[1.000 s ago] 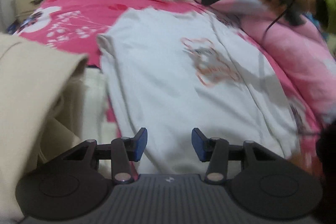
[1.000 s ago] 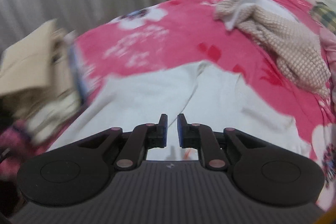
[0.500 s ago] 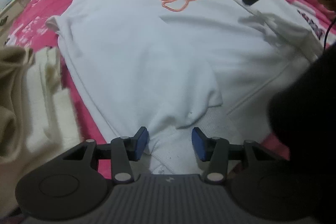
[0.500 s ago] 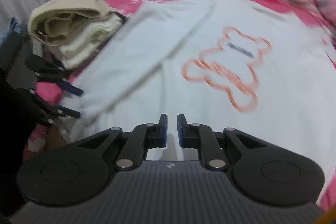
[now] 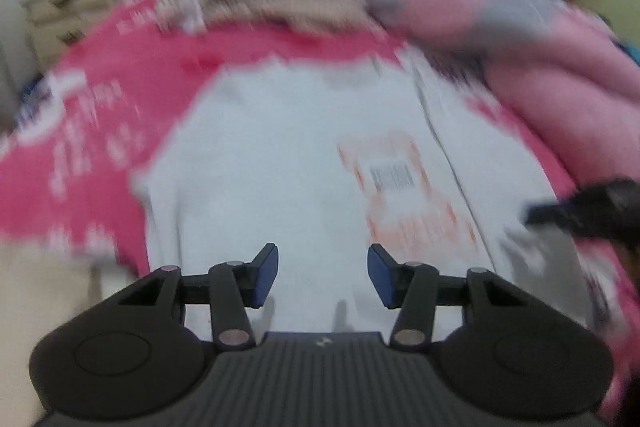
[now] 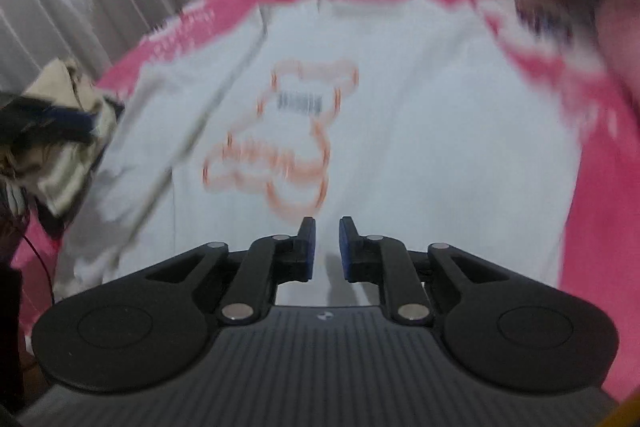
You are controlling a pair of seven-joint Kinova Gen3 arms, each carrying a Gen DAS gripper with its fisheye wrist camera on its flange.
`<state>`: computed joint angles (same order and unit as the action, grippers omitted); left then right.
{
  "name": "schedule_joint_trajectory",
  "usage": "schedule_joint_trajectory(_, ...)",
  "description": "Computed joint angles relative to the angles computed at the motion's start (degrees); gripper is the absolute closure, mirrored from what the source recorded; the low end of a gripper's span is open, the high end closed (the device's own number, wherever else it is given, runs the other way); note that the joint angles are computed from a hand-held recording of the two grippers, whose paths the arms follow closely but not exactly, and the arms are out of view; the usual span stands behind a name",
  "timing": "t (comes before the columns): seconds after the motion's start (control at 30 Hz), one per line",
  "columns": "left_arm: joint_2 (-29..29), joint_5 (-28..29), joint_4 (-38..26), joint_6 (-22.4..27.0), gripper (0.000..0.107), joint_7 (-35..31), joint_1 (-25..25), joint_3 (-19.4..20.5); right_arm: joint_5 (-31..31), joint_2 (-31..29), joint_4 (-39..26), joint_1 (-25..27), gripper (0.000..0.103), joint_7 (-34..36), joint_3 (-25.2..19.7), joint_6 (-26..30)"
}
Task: Fold clothes
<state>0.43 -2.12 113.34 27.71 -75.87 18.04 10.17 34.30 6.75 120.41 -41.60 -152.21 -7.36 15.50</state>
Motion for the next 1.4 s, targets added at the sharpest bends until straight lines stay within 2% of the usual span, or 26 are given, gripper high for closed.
schedule_joint_trajectory(0.1,7.6,-7.0,-8.0,0.5,0.049,7.0,7.0,-8.0,2.9,1.7,-6.2,8.0,0.084,7.0,-6.1,5.4)
schedule_joint_trajectory(0.17,12.8,-11.7,-13.3,1.7,0.049,11.1,10.5,-11.6,5.3,3.4,-10.5,13.3,0.074,11.7,-10.8,8.5)
schedule_joint_trajectory(0.23,17.1,-16.3,-17.5,2.3,0.049,12.3,10.1,-11.0,6.8,5.7,-14.1,18.6,0.059,16.3,-15.2,9.4)
schedule_joint_trajectory(0.3,20.5,-21.0,-20.5,2.2,0.049,12.2,9.3,-9.8,7.2,8.4,-16.8,23.9,0.050,21.0,-19.3,8.5)
schedule_joint_trajectory(0.37,22.7,-24.8,-21.3,-1.2,0.044,11.3,9.4,-10.1,6.6,11.6,-18.9,28.5,0.045,25.6,-22.5,7.2)
schedule_joint_trajectory(0.43,24.9,-24.9,-22.3,-5.0,0.038,7.7,7.6,-9.1,3.6,14.5,-20.7,30.0,0.038,30.3,-21.8,4.7)
schedule_joint_trajectory(0.5,27.6,-22.6,-24.5,-7.0,0.035,3.4,5.5,-7.9,-0.7,17.3,-22.4,30.5,0.034,35.0,-20.0,2.1)
schedule_joint_trajectory(0.63,32.5,-17.1,-30.0,-6.0,0.035,-2.6,1.6,-5.2,-9.9,22.6,-26.5,31.4,0.021,44.3,-17.5,-1.0)
schedule_joint_trajectory(0.8,37.3,-10.8,-36.1,-3.4,0.035,-9.9,-2.9,-1.5,-20.5,27.4,-32.7,27.4,0.019,55.9,-10.4,-0.4)
schedule_joint_trajectory(0.9,39.6,-8.4,-39.8,-1.2,0.036,-12.4,-2.8,-1.9,-27.5,29.7,-36.3,25.5,0.019,61.9,-6.6,0.2)
schedule_joint_trajectory(1.03,42.8,-4.9,-44.9,2.2,0.039,-15.9,-2.7,-1.8,-31.7,33.2,-42.0,25.8,0.019,64.8,-5.7,3.3)
schedule_joint_trajectory(1.17,46.0,-2.1,-50.3,7.4,0.051,-18.3,-1.6,-3.3,-35.1,35.9,-46.4,25.3,0.021,66.5,-4.3,6.6)
schedule_joint_trajectory(1.2,46.3,-1.3,-50.4,7.3,0.052,-18.9,-1.7,-3.3,-35.7,36.6,-47.6,24.7,0.024,66.5,-3.5,7.9)
schedule_joint_trajectory(1.23,46.4,-0.7,-50.2,6.6,0.052,-19.3,-1.7,-3.5,-36.2,37.3,-48.9,24.0,0.033,66.1,-2.4,9.4)
schedule_joint_trajectory(1.3,46.6,0.3,-50.0,5.8,0.053,-19.6,-1.6,-4.0,-36.4,38.3,-51.0,21.9,0.042,64.4,0.0,12.1)
schedule_joint_trajectory(1.37,47.0,1.1,-50.1,5.3,0.053,-19.4,-1.3,-4.5,-36.3,38.3,-50.9,21.0,0.048,63.8,0.9,11.8)
schedule_joint_trajectory(1.4,47.0,1.3,-50.0,4.9,0.053,-19.1,-1.1,-4.8,-36.2,38.2,-50.7,20.7,0.055,63.6,1.1,11.4)
